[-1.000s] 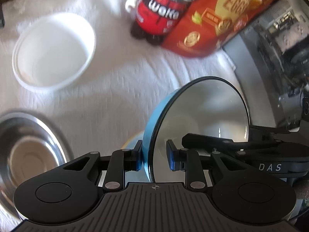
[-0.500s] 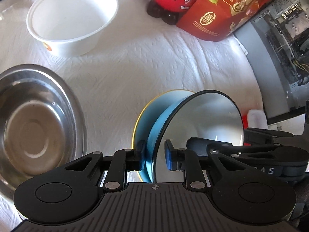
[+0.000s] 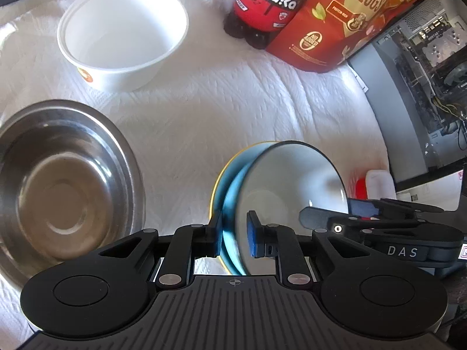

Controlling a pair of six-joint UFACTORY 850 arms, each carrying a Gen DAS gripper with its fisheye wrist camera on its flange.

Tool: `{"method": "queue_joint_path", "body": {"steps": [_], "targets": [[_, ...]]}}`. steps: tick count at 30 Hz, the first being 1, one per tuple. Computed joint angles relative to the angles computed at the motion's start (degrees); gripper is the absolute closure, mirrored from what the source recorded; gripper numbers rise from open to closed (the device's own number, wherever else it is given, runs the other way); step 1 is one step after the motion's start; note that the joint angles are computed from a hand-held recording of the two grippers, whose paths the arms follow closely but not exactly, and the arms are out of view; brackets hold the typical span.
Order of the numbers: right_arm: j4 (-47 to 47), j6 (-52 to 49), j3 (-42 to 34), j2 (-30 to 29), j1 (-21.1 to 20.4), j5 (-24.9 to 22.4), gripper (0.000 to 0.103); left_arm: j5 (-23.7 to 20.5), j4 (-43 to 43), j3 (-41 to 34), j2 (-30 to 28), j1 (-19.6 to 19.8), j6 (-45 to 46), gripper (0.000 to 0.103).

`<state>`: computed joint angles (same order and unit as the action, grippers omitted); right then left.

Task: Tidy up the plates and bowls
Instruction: 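Lower the light-blue bowl into the gold-rimmed cream bowl with both grippers, then open both grippers and move them to the white plastic bowl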

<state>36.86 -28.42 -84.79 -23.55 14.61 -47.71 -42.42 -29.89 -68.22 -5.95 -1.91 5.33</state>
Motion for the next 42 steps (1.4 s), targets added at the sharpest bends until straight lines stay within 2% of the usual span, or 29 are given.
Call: {"method": "queue_joint_path", "body": {"steps": [5,17,22,25,31,37,42], "targets": [[-0.97,-1.36,1.62,2.37,0.36,2.86,0.032,0.19,-0.91,-0.18,0.35,0.49,1.05,0.084],[-0.48,-1.2,1.69,2.35,0.38,2.75,0.03,-1.03,-4.9,-0.45,0.88,2.02,3.96,0.084],[-2.16,-1.37,0.72,2.39,0.51,3.27,0.028,0.13,-4.91,-0.63,1.64,3.44,3.45,0.084],[-2.04,-1.6,-0.74,2.25,0.23,3.47,0.023,1.78,-4.4,-0.51,2.16,4.66,1.97,0.084],[-3.01,-1.07,-5.39,0.28,0.6,4.38,0.019,7.95,-1.62,0.53,3.49,8.56,-4.43,0.084],[-5.58,-0.34,-12.73,-4.41,2.73,4.07,0.013,13.49,10.31,-0.36,2.1,12.27,-20.09,0.083],[-7.42,-0.06,-20.5,-9.89,5.31,4.0,0.009,12.43,11.18,-6.52,-3.81,13.41,-19.79,0.083]]}}
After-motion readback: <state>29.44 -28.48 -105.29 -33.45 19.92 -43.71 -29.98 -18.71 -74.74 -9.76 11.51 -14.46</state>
